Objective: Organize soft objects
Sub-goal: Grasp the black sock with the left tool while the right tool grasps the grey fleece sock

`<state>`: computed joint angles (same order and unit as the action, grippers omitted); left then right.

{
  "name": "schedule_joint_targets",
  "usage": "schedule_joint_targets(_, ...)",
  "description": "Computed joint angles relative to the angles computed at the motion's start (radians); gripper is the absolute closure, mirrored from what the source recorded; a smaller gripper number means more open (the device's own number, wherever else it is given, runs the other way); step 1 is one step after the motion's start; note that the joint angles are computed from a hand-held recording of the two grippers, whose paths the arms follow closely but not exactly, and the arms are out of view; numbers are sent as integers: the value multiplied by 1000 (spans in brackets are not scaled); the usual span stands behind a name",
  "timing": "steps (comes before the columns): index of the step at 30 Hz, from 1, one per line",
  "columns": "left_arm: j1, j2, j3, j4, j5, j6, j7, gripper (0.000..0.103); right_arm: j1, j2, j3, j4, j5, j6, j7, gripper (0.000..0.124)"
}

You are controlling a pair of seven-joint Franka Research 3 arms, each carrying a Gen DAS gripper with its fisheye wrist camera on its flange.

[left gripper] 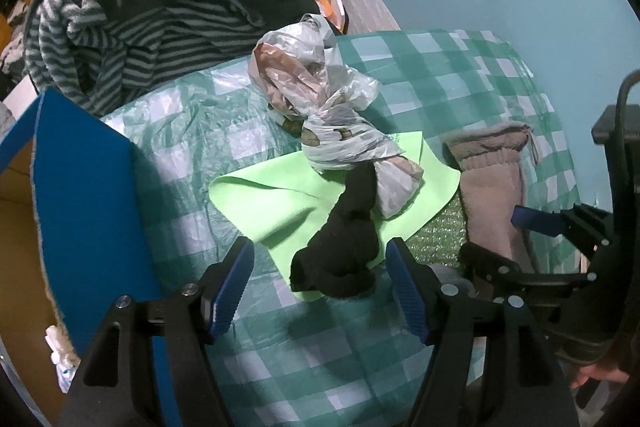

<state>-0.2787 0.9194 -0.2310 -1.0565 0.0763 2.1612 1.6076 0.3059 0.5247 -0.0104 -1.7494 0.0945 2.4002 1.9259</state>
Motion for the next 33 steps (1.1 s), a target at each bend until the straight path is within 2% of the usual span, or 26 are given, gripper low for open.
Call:
schedule_joint_targets(8, -13, 75, -5, 108, -19, -60, 9, 33, 8, 9, -9, -17, -19, 25, 15, 58)
schedule_joint_targets(14, -25, 110, 1, 146, -18, -69, 14, 35, 22, -6, -19, -58, -55, 63, 12, 78)
schedule_joint_targets(16, -20, 108, -4, 137, -25, -66, 22, 50, 18, -16, -17, -74, -55, 75, 4, 88)
schedule_joint_targets(18, -15, 110, -10, 138, -34, -71, 34, 60, 11, -33, -11, -103, -45, 94, -5, 94)
schedule_joint_targets(24, 2, 57, -18, 44, -43, -10, 58, 62, 3, -81, -5, -158, -32, 121, -23, 102)
schedule_joint_targets(33, 47, -58, -37, -135, -72, 86, 57, 63, -18, -155, -1, -240, -3, 170, -44, 105)
